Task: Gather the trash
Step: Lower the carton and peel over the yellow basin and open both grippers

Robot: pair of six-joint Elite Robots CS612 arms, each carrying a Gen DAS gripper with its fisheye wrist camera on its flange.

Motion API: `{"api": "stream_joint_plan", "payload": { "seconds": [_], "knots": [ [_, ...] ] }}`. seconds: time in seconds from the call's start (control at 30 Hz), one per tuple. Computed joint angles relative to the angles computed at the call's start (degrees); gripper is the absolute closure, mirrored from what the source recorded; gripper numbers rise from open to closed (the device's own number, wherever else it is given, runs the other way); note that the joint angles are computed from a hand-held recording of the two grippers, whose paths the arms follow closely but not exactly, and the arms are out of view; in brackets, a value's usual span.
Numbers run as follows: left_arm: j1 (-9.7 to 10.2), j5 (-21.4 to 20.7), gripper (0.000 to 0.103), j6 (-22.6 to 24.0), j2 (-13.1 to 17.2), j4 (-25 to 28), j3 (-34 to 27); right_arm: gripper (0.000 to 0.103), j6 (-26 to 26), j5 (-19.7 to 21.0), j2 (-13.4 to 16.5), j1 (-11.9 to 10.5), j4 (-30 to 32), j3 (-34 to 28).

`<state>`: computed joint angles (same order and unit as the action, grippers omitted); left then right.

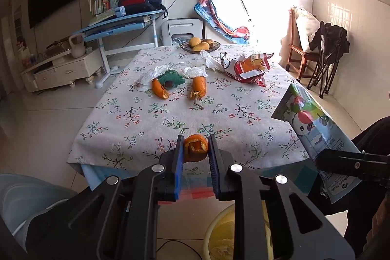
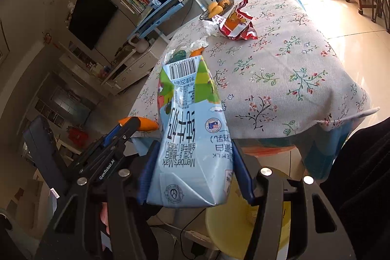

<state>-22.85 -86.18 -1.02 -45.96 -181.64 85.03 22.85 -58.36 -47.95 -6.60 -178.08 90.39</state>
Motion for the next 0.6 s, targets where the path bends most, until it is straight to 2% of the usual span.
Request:
{"api": "stream_joint_plan", "payload": {
  "seconds": [0.13, 0.33, 0.6],
  "knots": [
    [-0.01, -1.1, 0.084, -1.2, -1.0, -0.6, 1.8, 0.047, 0.9, 0.1, -0.8, -0.1, 0.4, 1.7],
    [-0.62, -1.7, 0.084, 0.1, -2.3, -2.0, 4.4, 0.047, 0.5, -0.6, -1.9, 0.0, 1.7, 3.5],
    [-1.40, -1.8, 0.084, 1.8, -2.1, -1.4, 4.2, 0.047, -3.1, -2.5, -1.8, 0.4, 9.3, 2.6]
  ]
}}
